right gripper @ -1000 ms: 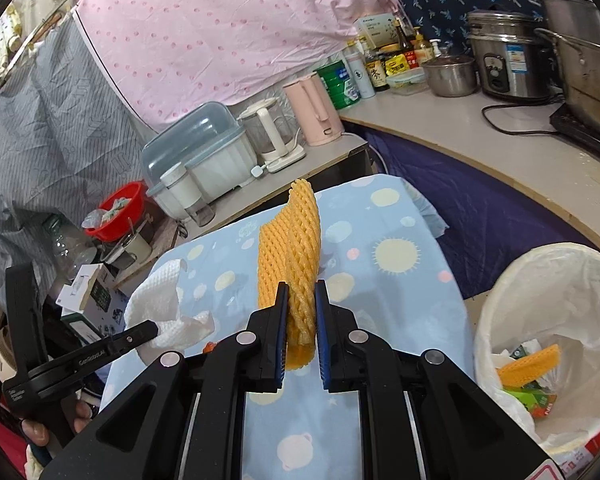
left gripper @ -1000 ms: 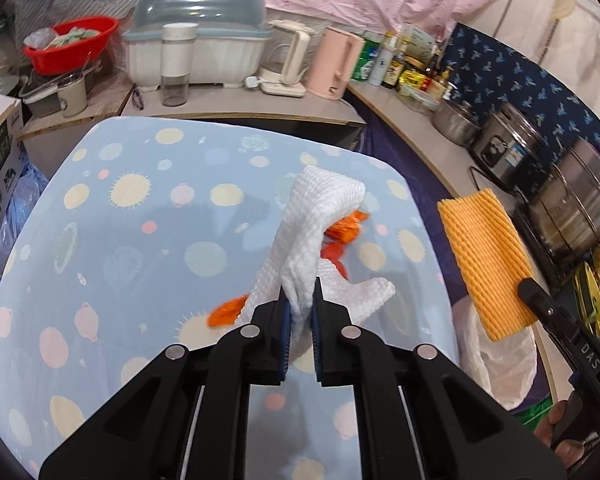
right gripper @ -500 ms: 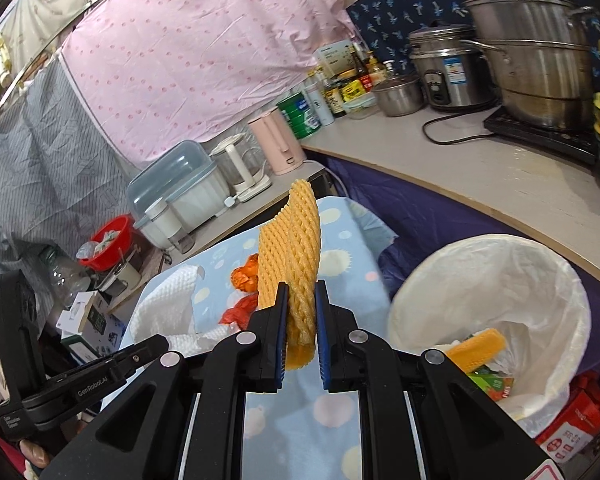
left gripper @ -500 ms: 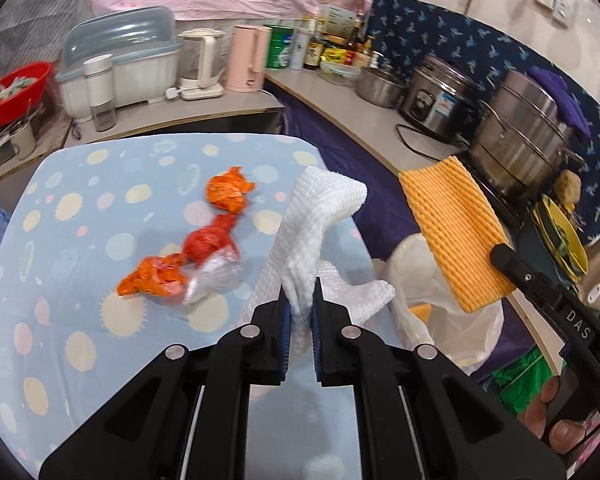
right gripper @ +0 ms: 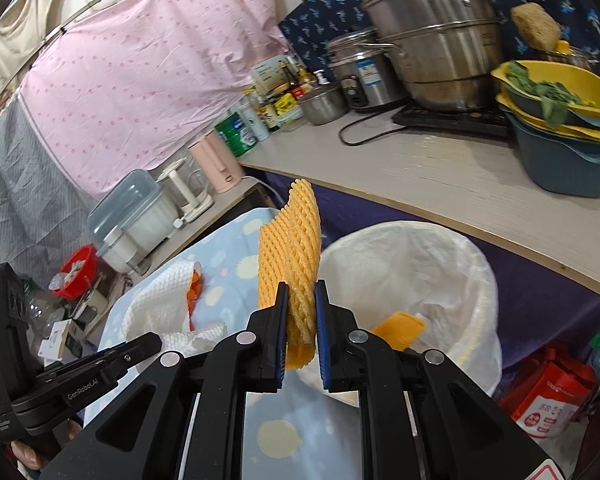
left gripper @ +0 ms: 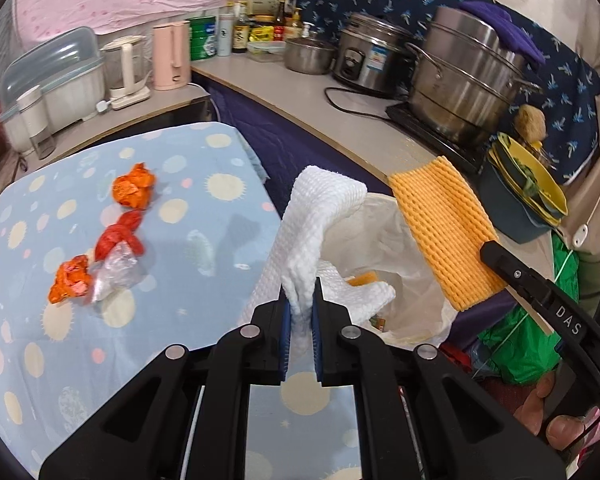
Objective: Collect trash
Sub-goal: 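Carry tissue and foam net over the bin and open both tools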
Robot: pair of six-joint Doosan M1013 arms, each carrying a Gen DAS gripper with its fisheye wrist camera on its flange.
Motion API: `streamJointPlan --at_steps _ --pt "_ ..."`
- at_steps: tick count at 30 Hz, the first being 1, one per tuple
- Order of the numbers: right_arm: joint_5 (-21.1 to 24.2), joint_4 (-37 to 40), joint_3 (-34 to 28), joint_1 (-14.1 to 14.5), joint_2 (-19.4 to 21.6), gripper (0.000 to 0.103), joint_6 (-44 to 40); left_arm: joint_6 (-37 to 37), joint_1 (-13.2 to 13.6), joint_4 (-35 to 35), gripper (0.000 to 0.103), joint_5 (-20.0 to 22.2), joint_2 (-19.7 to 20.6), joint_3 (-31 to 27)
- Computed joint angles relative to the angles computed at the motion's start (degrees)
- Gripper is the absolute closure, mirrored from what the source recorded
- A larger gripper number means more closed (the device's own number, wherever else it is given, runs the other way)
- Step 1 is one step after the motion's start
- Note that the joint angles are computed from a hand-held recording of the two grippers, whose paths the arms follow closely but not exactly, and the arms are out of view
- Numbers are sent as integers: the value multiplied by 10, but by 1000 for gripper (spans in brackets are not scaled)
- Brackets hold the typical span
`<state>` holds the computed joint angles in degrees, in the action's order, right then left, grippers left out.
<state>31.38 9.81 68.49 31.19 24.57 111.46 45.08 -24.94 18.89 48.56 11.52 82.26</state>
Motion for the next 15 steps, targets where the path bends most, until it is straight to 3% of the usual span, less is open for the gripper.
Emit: streamJointPlan --at_steps 15 --pt "5 -25 44 -29 -10 90 54 58 -20 -30 94 33 62 -63"
